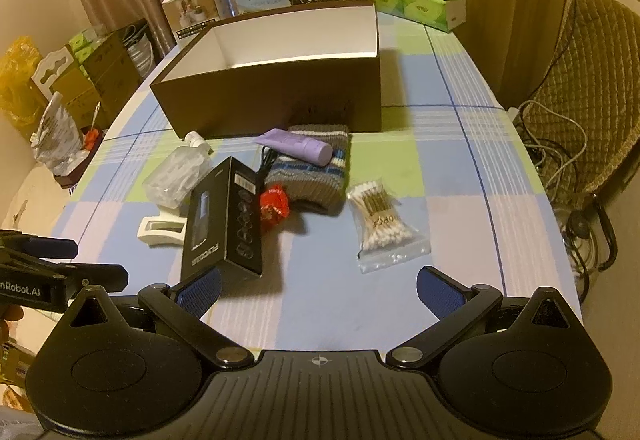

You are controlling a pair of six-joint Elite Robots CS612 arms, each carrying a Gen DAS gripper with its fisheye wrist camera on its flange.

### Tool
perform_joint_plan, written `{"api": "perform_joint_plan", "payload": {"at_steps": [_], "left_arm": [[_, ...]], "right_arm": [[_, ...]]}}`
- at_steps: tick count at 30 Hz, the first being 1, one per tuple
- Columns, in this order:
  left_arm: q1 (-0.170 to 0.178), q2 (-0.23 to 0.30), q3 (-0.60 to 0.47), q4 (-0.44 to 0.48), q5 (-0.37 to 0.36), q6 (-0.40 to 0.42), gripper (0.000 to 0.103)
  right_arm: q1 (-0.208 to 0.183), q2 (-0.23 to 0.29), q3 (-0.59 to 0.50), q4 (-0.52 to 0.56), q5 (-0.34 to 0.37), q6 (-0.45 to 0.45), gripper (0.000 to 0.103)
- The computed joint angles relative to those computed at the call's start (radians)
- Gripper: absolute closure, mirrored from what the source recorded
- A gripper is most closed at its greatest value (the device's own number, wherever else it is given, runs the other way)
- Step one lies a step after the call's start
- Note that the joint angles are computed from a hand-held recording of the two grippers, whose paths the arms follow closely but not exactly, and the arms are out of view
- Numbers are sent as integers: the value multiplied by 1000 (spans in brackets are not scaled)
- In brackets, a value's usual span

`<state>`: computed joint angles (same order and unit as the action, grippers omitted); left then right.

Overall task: Organize objects
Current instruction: 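Move left tool toward black FLYCO box while right tool approaches cotton swab bag, then grasp black FLYCO box with left tool while right tool grasps cotton swab bag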

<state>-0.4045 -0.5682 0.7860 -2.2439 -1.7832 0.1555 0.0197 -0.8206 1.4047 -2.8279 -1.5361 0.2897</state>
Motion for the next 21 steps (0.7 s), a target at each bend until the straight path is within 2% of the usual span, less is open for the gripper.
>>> {"api": "perform_joint_plan", "payload": {"at_steps": [11,21], "left_arm": [[-15,72,-117,61,16,-39,1],[-14,153,-242,139,-18,-135,1]], "right_arm": [[-29,32,-41,21,28,-48,2],[-57,64,-75,45,62,-73,2]]}}
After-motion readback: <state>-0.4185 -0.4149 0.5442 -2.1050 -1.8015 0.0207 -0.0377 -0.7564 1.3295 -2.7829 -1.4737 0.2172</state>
